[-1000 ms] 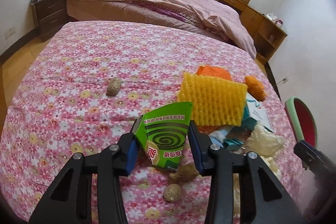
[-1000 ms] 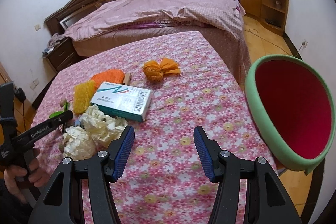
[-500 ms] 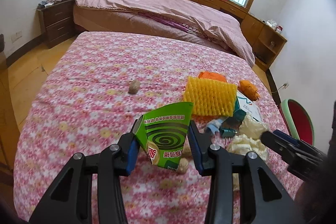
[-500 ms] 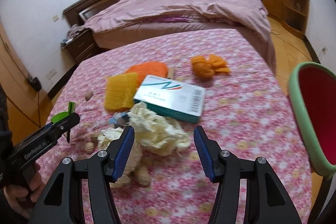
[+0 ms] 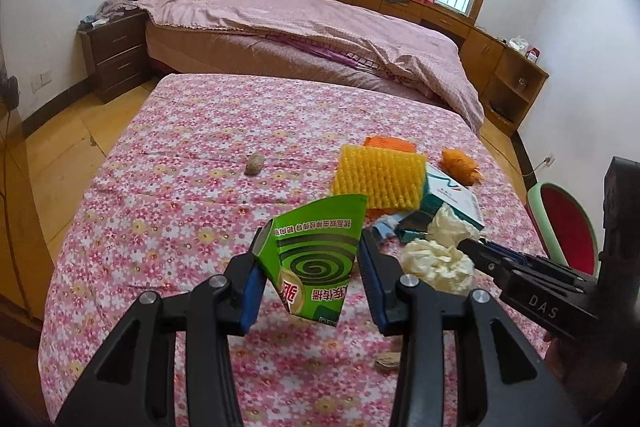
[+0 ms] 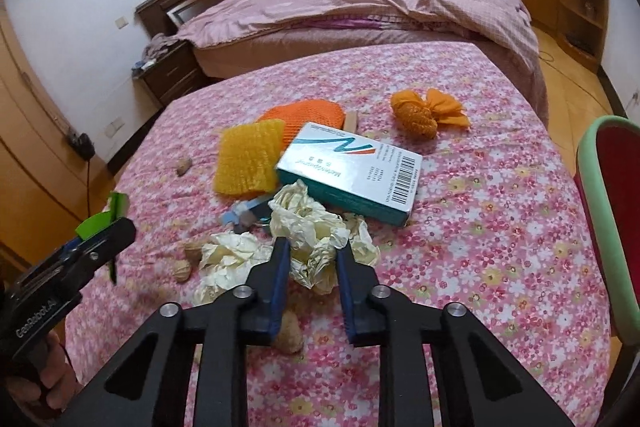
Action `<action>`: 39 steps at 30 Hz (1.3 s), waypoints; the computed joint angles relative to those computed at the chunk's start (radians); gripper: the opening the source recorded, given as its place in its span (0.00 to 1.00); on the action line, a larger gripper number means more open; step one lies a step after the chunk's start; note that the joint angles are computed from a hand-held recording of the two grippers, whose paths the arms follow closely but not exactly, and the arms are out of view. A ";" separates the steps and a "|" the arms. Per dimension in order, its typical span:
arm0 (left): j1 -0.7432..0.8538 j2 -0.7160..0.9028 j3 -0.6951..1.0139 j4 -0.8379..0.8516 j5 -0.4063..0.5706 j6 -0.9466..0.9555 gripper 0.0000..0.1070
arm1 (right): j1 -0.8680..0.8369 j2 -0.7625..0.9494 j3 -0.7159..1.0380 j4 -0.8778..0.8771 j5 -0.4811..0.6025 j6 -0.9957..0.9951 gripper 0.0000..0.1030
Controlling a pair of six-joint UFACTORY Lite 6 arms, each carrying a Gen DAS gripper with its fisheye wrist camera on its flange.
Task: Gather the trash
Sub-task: 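Carry packet and tissue over the red bin and release both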
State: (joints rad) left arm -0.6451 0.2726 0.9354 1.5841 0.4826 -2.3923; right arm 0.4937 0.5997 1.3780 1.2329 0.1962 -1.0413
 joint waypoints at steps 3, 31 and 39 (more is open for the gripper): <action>-0.017 -0.008 0.014 -0.040 0.013 0.040 0.41 | -0.009 -0.060 -0.062 0.173 0.013 -0.174 0.20; -0.238 0.259 0.605 -0.413 0.085 0.572 0.41 | -0.455 -0.782 -0.585 0.308 0.114 -0.431 0.20; -0.269 0.614 1.170 -0.720 0.144 0.982 0.41 | -0.700 -0.777 -0.596 0.308 0.217 -0.519 0.20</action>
State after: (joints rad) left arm -0.9145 0.8862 2.1053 0.8642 0.6267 -1.4104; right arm -0.2059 -0.1773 0.7817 1.5410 0.4135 -1.5606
